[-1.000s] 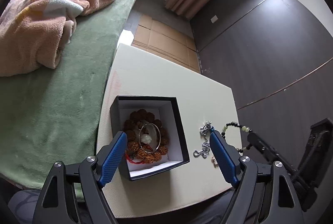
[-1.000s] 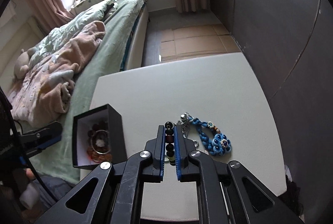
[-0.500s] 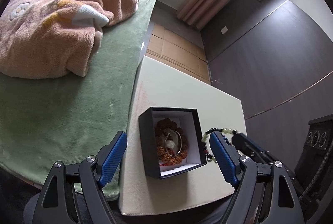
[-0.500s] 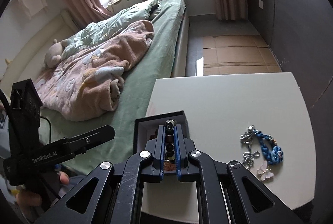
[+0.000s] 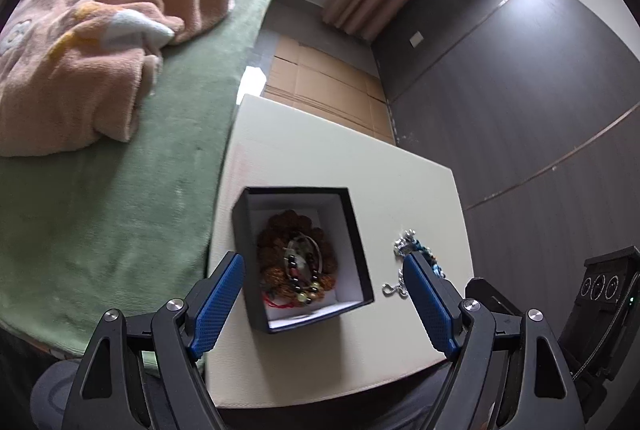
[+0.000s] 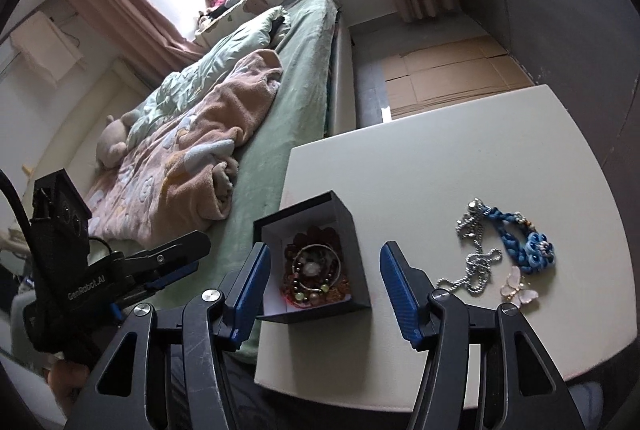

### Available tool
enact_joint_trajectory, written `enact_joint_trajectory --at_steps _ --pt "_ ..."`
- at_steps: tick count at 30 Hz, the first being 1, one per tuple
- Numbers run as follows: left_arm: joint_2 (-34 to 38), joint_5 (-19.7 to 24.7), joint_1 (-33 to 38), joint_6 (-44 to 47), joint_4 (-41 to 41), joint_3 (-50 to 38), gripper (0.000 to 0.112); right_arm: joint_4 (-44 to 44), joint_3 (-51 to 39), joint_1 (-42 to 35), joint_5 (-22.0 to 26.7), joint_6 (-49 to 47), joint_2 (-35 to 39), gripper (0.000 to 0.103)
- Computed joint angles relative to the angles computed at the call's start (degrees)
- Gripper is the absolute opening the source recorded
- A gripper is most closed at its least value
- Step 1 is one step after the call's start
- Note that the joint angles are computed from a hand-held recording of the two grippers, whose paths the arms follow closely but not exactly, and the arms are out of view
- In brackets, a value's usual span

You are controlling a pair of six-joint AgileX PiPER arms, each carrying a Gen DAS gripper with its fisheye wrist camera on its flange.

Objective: Organize jewelry

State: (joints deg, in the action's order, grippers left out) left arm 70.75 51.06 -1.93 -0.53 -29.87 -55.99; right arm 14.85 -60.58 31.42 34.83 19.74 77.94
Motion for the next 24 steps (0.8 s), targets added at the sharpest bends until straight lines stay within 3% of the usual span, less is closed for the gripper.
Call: enact_joint_trajectory --at_steps 9,12,18,21,24 --pt "3.26 -3.54 -12.99 -7.28 5.73 -2.84 0.082 3.89 10.33 -8.94 1.28 -4.66 -10.72 0.058" --pt "5.13 -4.4 -17.3 -10.33 8.14 -4.32 0.082 4.52 13.33 -12.89 2.14 -6.33 -14.63 0.075" --pt "7.15 -6.36 -24.11 -15.88 12.83 -6.51 0.083 12.11 17.1 -23.72 6.56 -17.1 -20.04 0.079" --pt "8.99 -6.56 -27.27 -19.54 16.06 -8.4 0.089 14.02 18.33 -28.54 8.43 -20.58 -20.98 0.1" --pt "10.71 -6.48 -29.5 -22.35 18.65 -10.05 0.093 11.46 20.32 -30.55 6.8 -19.15 -23.0 0.103"
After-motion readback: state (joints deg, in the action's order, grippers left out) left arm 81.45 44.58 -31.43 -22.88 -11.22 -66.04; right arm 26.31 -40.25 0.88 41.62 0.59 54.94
